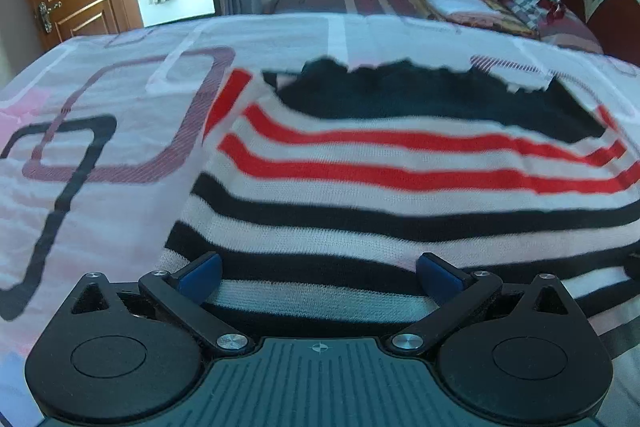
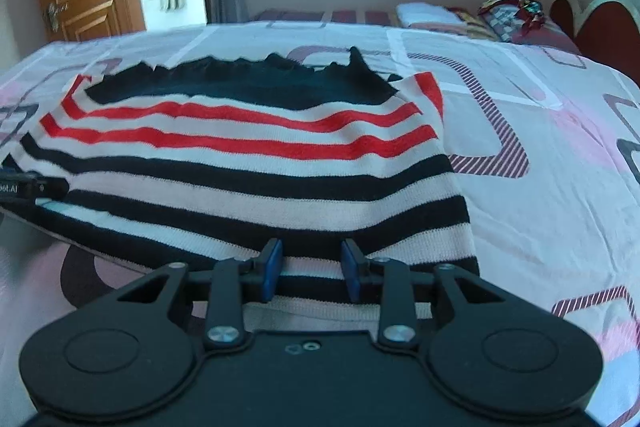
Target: Fold small clothes
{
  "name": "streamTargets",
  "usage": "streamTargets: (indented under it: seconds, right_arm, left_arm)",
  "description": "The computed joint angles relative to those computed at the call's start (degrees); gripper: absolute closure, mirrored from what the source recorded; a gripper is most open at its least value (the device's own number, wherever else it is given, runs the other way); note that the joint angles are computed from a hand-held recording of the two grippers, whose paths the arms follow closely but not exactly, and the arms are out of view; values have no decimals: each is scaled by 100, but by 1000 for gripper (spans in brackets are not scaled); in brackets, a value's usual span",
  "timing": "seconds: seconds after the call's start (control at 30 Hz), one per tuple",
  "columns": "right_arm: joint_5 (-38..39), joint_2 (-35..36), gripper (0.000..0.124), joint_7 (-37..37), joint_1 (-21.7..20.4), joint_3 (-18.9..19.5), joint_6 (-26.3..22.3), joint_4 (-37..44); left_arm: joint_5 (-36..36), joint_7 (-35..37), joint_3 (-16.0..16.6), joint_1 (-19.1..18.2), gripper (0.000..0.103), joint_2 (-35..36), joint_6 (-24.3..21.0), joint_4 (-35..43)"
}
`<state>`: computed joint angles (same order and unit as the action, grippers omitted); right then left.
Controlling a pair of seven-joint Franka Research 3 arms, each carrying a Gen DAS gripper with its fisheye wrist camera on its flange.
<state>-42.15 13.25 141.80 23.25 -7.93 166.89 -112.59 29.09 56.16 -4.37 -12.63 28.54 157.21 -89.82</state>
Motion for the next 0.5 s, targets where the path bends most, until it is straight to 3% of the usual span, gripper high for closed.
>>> streamTargets:
  seconds: [0.07, 0.13, 0.27, 0.43, 0.5]
  right_arm:
    - [431, -28, 91, -621, -177, 200, 26, 34]
    - [-272, -6, 88, -419, 90, -95, 191, 159]
    - [-1142, 455, 87, -322, 385, -305, 428, 753]
    - [-278, 936, 87, -595, 294, -222, 879, 1118]
    - [-67, 1049, 86, -514, 380, -428, 993, 1243]
  left_arm:
    - [44, 22, 26, -13, 0, 68, 72, 160]
    - [-57, 120, -5, -12, 0, 370, -87, 670]
    - [-115, 68, 154, -196, 0, 1120, -528, 1909]
    - [-161, 298, 248, -261, 0, 1764, -1004, 2906]
    - [-264, 372, 228, -226, 0, 1932, -1125, 3160]
